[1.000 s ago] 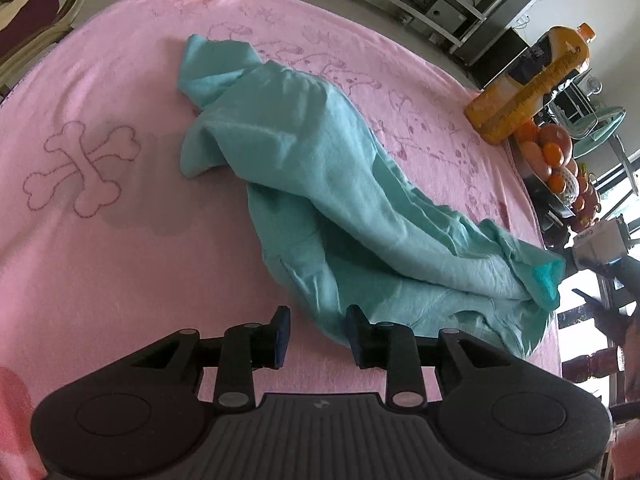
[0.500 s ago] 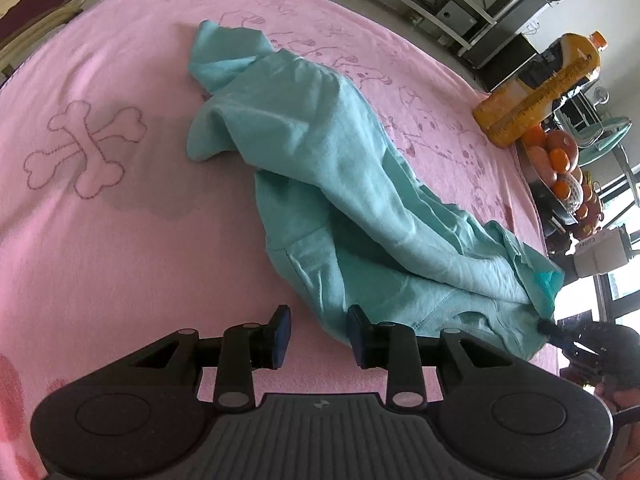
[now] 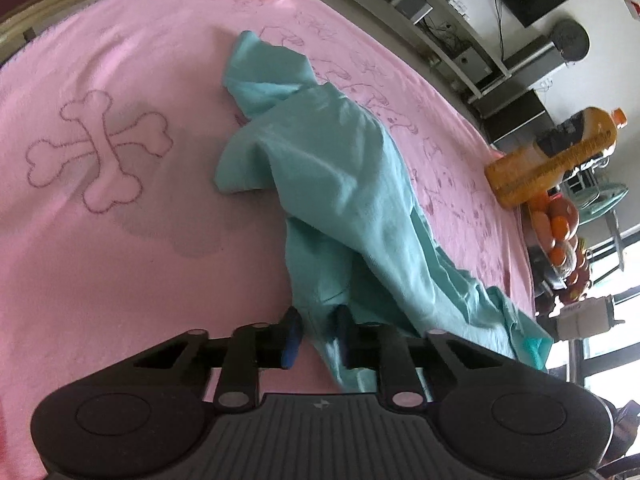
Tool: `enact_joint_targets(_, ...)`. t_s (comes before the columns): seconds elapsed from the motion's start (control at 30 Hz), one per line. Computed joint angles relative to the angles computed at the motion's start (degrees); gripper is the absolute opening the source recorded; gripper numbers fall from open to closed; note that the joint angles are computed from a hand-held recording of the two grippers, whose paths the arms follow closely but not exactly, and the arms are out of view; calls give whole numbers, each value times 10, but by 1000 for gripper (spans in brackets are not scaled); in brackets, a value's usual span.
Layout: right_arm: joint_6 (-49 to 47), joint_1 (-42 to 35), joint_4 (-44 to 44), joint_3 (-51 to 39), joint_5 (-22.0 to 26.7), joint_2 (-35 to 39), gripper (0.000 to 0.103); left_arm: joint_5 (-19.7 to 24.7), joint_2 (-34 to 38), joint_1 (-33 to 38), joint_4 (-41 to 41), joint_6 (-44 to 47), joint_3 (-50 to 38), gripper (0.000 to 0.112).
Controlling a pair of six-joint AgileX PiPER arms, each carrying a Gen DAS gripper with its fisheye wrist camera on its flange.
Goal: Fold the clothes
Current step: 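Lift the shirt high with both grippers, holding it spread between them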
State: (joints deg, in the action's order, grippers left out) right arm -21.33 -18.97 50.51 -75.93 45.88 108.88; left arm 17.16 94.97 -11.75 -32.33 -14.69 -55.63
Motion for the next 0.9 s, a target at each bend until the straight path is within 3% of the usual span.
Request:
enact_joint_targets(0.07,-12,-1,13,4,-4,1,17,-3,-3,-1,-10,6,3,0)
enact_joint_targets(0.17,13,5,-18,2,-11,-4,3,5,-18,-7,55,-61,1,0)
enact_joint_targets(0.27,83,3,-47,-14,13,-7,2,57,-48,3,94,-93,-30,0)
enact_joint_targets(0.33,126,-6,-34,-36,56,-4,2,96,-54,8,109,-97,-73,0)
enact_joint_targets(0.5,233,18,-21,-175,151,1,2,211,-50,11,194,-161,-277,0)
enact_joint_targets(0.57,255,20,11,-236,166,-12,2,208,-88,31,173,-149,-310,0)
enact_joint_targets(0.67,219,-17,125,-246,137,-81,2,192,-167,66,145,-129,-316,0)
enact_joint_targets(0.73,182,-49,185,-217,120,-135,2,223,-199,79,148,-135,-329,0)
enact_joint_targets(0.83,208,-73,159,-221,168,-175,2,263,-239,97,136,-133,-352,0)
enact_joint_targets(0.9,211,-78,153,-215,182,-204,2,263,-274,113,107,-111,-360,0)
